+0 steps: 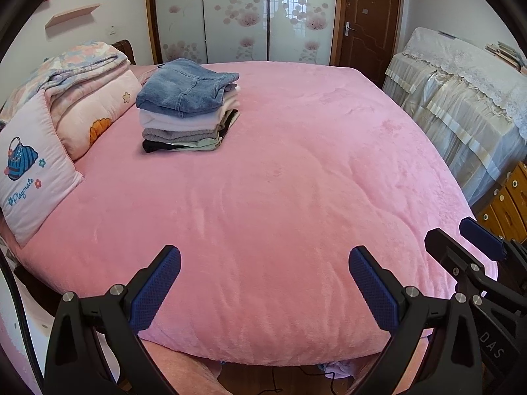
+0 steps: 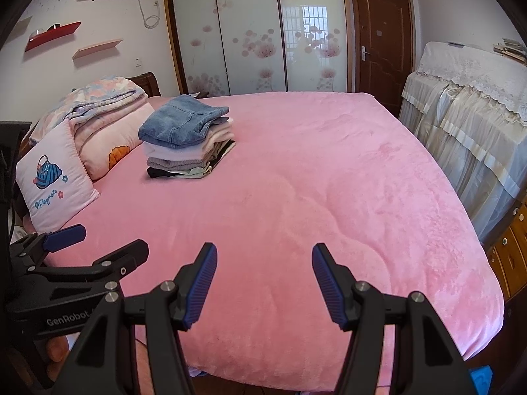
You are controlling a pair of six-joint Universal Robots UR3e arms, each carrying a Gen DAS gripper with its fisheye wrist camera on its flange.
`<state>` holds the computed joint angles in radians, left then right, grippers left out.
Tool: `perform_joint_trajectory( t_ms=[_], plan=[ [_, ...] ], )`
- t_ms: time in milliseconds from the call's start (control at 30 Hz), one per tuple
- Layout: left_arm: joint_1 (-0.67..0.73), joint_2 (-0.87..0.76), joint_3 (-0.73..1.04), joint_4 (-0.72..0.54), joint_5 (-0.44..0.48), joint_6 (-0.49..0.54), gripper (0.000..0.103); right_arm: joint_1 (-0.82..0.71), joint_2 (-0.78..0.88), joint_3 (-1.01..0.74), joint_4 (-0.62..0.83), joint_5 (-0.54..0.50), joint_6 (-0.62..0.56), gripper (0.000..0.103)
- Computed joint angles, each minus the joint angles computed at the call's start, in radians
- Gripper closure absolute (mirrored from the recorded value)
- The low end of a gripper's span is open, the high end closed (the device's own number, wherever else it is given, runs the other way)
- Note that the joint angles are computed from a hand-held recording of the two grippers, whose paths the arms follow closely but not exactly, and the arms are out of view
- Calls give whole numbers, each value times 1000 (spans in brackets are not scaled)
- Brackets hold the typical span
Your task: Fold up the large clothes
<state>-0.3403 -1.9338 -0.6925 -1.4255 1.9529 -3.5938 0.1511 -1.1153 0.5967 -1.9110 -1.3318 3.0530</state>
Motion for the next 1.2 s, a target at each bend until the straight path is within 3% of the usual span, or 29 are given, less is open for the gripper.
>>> perform_joint_trajectory(
  t_ms=[1200],
  plan=[
    [26,0,1,2,-36,8,2,12,22,-17,-3,-22,1,43]
  ],
)
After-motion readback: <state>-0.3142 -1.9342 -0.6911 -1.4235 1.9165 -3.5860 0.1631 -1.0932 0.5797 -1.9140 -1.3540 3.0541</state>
